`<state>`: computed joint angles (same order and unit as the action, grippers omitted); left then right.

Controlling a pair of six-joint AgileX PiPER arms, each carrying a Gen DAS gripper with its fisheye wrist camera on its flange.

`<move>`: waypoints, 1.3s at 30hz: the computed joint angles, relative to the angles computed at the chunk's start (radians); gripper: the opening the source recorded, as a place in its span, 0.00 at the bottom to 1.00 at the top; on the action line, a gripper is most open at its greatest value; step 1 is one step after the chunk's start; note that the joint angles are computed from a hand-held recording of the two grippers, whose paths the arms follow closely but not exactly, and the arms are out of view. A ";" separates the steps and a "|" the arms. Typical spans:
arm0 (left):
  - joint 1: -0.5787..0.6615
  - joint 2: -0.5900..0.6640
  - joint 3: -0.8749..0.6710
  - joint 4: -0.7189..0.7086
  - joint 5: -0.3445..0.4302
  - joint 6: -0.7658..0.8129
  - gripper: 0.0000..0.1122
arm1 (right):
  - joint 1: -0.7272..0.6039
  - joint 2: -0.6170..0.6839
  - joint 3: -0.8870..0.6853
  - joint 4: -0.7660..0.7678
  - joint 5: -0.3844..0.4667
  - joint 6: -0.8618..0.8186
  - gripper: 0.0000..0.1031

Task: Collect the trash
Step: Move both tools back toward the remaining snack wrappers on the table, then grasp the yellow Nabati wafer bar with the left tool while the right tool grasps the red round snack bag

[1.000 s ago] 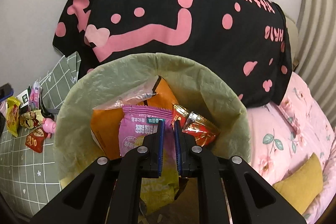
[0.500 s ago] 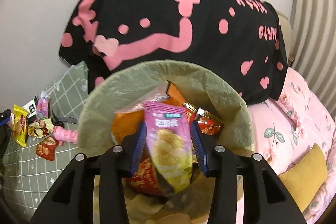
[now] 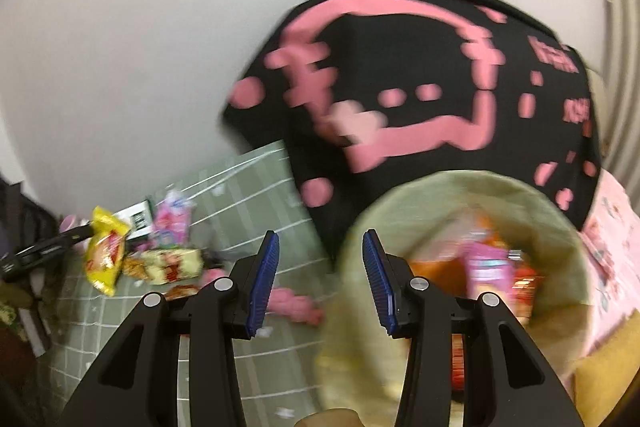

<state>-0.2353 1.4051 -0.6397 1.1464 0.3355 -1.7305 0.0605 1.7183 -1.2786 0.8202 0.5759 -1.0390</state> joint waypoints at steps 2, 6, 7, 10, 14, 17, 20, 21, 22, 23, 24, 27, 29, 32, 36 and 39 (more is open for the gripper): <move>0.008 0.035 -0.019 -0.048 -0.005 0.064 0.52 | 0.044 0.002 0.024 0.005 -0.010 -0.012 0.40; 0.016 0.078 -0.052 -0.263 -0.029 0.269 0.13 | 0.121 0.039 0.051 0.019 -0.007 -0.043 0.40; 0.015 0.076 -0.047 -0.276 -0.040 0.267 0.09 | 0.137 0.055 0.055 0.029 0.000 -0.064 0.40; -0.014 0.041 -0.016 -0.316 -0.048 0.249 0.05 | 0.189 0.121 0.043 0.004 0.023 -0.071 0.40; -0.067 -0.020 0.028 -0.309 -0.022 0.150 0.04 | 0.238 0.198 0.016 -0.032 0.031 -0.028 0.40; -0.118 -0.055 0.057 -0.267 0.024 0.068 0.03 | 0.260 0.241 -0.005 -0.022 0.031 -0.024 0.40; -0.140 -0.072 0.070 -0.270 0.063 0.058 0.03 | 0.278 0.288 -0.048 -0.048 0.038 0.017 0.44; -0.143 -0.084 0.076 -0.273 0.080 0.061 0.03 | 0.282 0.299 -0.058 -0.054 0.037 0.026 0.44; -0.140 -0.100 0.087 -0.277 0.084 0.062 0.03 | 0.284 0.313 -0.069 -0.060 0.040 0.037 0.44; -0.131 -0.113 0.098 -0.280 0.079 0.063 0.04 | 0.284 0.325 -0.080 -0.064 0.046 0.049 0.45; -0.123 -0.128 0.108 -0.284 0.077 0.064 0.04 | 0.282 0.344 -0.100 -0.069 0.068 0.066 0.46; -0.100 -0.160 0.128 -0.297 0.072 0.076 0.03 | 0.283 0.372 -0.119 -0.077 0.102 0.086 0.49; -0.092 -0.168 0.136 -0.299 0.072 0.076 0.04 | 0.287 0.381 -0.116 -0.077 0.122 0.077 0.50; -0.080 -0.167 0.138 -0.307 0.055 0.084 0.04 | 0.308 0.358 -0.064 -0.079 0.066 0.023 0.53; -0.073 -0.171 0.147 -0.306 0.034 0.085 0.04 | 0.335 0.350 -0.052 -0.143 0.029 0.034 0.53; -0.078 -0.174 0.150 -0.297 0.033 0.072 0.04 | 0.352 0.343 -0.040 -0.174 0.011 0.036 0.52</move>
